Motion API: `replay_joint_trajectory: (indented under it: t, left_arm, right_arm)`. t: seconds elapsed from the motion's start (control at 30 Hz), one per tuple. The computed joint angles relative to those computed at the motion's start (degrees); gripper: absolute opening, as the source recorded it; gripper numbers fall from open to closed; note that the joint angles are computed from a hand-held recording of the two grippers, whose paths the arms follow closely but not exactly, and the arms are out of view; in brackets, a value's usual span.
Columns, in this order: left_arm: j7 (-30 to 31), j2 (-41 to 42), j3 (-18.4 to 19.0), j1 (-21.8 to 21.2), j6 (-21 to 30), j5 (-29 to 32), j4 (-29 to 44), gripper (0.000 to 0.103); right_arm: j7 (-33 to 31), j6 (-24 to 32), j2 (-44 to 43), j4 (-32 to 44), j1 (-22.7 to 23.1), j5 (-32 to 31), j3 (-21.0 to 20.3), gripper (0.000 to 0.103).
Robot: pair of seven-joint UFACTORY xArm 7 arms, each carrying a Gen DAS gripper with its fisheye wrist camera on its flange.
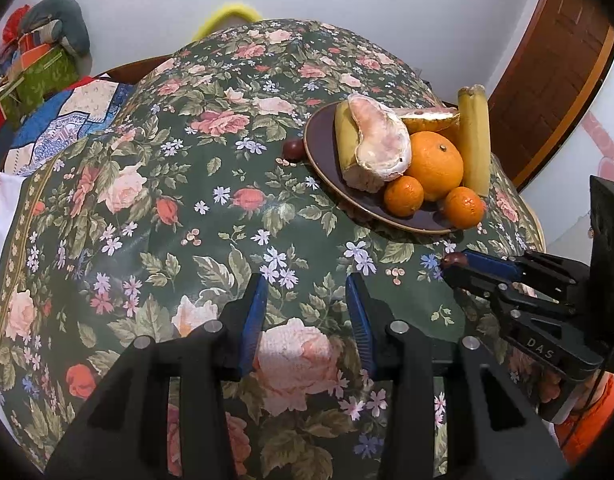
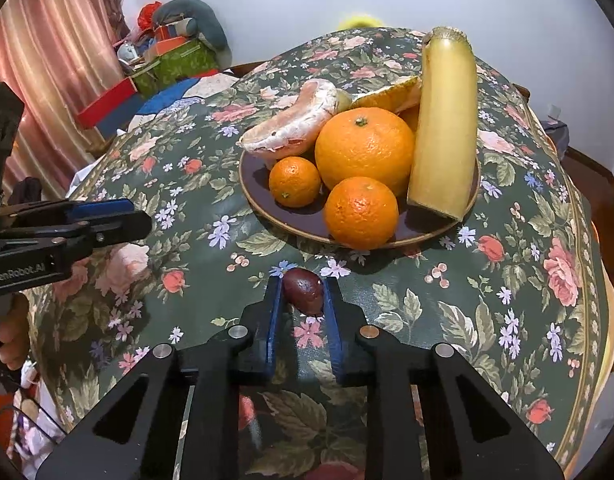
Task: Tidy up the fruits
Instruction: 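Grasp a dark red date from the table with the right tool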
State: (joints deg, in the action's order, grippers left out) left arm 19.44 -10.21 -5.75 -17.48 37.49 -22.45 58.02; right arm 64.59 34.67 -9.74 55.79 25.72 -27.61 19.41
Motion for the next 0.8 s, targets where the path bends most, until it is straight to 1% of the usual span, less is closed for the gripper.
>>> replay_joint_trajectory:
  t: [0.13, 0.17, 0.2, 0.27, 0.4, 0.47, 0.67, 0.73, 0.77, 0.8]
  left_arm:
    - [0.0, 0.21, 0.0, 0.1, 0.0, 0.47, 0.54, 0.041]
    - [0.05, 0.38, 0.04, 0.16, 0.03, 0.57, 0.83, 0.042]
    - [0.01, 0.69, 0.07, 0.27, 0.0, 0.79, 1.44, 0.044]
    - [0.38, 1.22, 0.19, 0.37, 0.04, 0.53, 2.44, 0.044]
    - [0.35, 4.26, -0.05, 0.85, 0.71, 0.86, 6.64, 0.045]
    - [-0.29, 6.47, -0.5, 1.15, 0.8, 1.93, 9.22, 0.045]
    - [0.76, 12.67, -1.66, 1.79, 0.41, 2.27, 15.36, 0.045]
    - [1.94, 15.04, -2.1, 2.17, 0.59, 1.26, 17.51, 0.04]
    - [2.28, 16.01, -2.33, 2.28, 0.65, 1.46, 18.36, 0.036]
    - [2.59, 17.12, -2.54, 2.36, 0.91, 1.9, 19.34, 0.03]
  right_arm:
    - [1.4, -0.23, -1.68, -0.65, -0.28, -0.61, 0.35, 0.018]
    - [0.68, -0.2, -2.13, -0.71, -0.2, 0.02, 0.21, 0.018]
    - [0.9, -0.13, -2.58, -0.69, -0.47, -0.26, 0.4, 0.018]
    - [1.13, 0.05, -3.67, -0.58, -1.06, -0.87, 0.75, 0.018]
    - [1.04, 0.62, -4.82, 0.54, -2.59, -2.55, 1.45, 0.018]
    - [1.34, 0.2, -5.08, 1.03, -3.47, -3.44, 1.63, 0.018]
    - [1.42, -1.51, -4.65, 1.9, -5.61, -5.21, 1.29, 0.018]
    - [1.25, -2.39, -4.07, 2.01, -6.04, -5.53, 1.06, 0.018]
    - [1.1, -2.82, -3.83, 2.02, -6.16, -5.59, 0.9, 0.018]
    - [0.88, -3.31, -3.59, 2.01, -6.23, -5.58, 0.73, 0.018]
